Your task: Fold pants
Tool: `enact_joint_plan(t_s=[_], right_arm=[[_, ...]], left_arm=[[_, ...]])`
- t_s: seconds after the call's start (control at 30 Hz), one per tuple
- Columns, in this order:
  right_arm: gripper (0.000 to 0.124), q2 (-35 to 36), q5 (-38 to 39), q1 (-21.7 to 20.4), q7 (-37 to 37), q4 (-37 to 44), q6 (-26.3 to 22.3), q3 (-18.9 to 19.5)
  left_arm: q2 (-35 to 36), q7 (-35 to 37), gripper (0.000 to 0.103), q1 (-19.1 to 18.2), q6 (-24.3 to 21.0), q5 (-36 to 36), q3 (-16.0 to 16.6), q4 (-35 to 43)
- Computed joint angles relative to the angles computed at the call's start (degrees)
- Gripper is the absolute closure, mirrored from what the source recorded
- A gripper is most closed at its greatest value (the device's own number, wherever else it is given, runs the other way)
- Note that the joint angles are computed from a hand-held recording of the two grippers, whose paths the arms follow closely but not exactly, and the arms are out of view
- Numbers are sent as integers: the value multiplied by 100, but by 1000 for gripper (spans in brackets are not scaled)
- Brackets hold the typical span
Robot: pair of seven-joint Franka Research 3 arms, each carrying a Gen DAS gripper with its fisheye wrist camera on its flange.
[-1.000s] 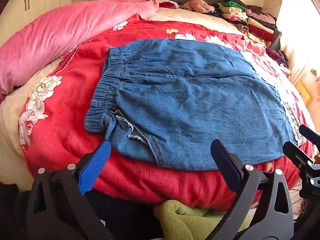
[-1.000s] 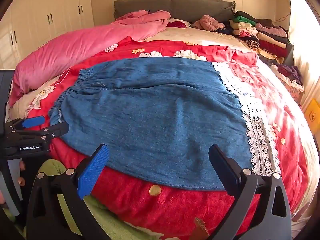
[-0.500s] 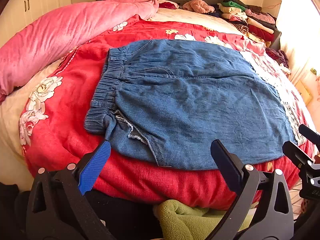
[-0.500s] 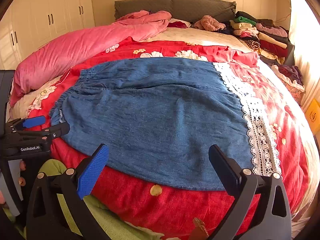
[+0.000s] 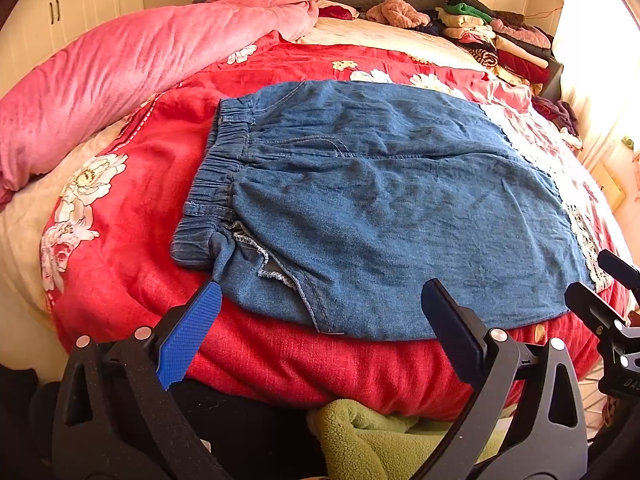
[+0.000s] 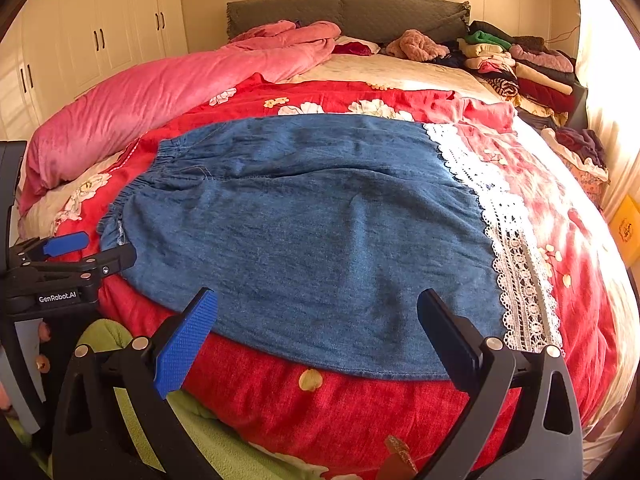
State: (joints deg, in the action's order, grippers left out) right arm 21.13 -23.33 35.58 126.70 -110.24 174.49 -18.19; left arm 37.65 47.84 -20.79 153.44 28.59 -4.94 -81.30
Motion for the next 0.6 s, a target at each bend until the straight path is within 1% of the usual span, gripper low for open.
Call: enact_joint_plan(t_s=[0.13,0.6], right_arm=[[25,-9,-34,32,30,-13,14,-38],[25,8,-23,-3,-1,38,-24,8]], left_arm=[[-2,-5,9,-7,2,-1,6,-3],[-26,-3,9,0,-16,7,12,4]])
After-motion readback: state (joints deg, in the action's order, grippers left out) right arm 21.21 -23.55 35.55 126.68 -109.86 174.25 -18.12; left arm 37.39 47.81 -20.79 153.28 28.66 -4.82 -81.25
